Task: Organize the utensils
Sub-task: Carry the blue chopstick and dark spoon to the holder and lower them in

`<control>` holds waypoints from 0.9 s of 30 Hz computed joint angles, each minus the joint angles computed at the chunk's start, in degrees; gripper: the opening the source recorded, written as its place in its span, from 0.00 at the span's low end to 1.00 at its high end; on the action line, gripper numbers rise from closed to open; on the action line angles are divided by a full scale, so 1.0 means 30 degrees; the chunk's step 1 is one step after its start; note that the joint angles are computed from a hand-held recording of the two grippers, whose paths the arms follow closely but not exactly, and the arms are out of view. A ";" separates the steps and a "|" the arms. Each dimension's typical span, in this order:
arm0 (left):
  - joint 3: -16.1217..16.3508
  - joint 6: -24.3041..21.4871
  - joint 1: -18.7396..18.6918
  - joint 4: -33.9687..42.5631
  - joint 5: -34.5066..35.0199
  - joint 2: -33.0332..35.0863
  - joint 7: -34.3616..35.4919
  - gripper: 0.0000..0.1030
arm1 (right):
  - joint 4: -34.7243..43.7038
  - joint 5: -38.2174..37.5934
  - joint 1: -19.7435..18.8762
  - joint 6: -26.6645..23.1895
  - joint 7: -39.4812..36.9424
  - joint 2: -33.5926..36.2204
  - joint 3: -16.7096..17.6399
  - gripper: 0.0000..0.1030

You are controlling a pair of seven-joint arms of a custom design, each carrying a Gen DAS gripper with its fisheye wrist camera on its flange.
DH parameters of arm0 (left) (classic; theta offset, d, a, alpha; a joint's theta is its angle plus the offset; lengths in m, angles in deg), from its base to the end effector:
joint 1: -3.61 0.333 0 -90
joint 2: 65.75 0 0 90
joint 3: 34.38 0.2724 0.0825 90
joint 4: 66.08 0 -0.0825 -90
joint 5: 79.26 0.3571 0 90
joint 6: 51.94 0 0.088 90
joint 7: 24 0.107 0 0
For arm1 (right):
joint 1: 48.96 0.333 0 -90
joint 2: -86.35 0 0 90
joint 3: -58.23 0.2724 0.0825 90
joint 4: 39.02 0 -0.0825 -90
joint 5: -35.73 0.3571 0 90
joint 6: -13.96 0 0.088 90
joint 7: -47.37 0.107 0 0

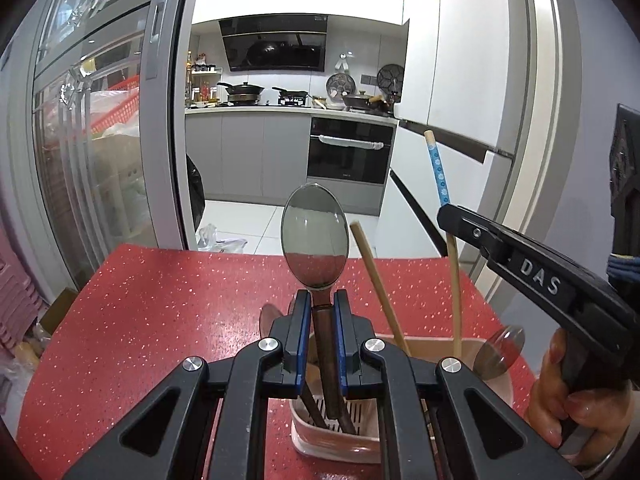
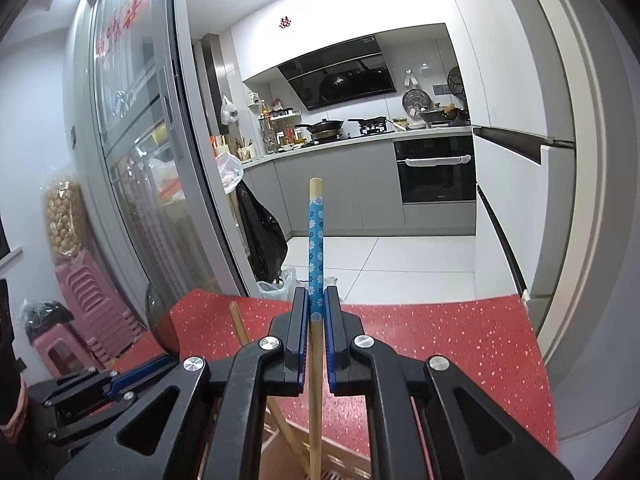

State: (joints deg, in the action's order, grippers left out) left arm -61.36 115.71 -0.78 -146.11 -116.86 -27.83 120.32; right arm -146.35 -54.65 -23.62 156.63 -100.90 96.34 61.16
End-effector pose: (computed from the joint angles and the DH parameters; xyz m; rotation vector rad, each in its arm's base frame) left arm 0.6691 -0.2594 0.4139 -1.0654 2.2330 -1.3409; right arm 0.5325 0.2906 0.4330 -1.0947 1.7750 -0.9836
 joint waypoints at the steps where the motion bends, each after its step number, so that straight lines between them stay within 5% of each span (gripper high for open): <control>1: 0.0042 0.0082 -0.0045 -0.0114 0.0066 -0.0024 0.0040 0.36 | -0.0168 -0.0032 0.0070 -0.0145 0.0042 -0.0038 0.0038 0.07; 15: 0.0228 0.1774 -0.0315 -0.2286 0.1285 -0.0672 0.0061 0.36 | -0.3224 -0.0496 0.0208 -0.1433 0.1459 -0.2107 0.1018 0.08; 27: -0.0260 0.1837 0.0744 -0.4184 0.0948 -0.1922 -0.0399 0.36 | -0.2836 0.0026 0.0264 -0.3846 0.0462 -0.1833 0.1433 0.08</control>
State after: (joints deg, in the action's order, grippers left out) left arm -62.14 121.22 1.45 -158.66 -114.02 -33.59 119.12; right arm -154.86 -54.57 -22.83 145.10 -99.51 90.84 65.45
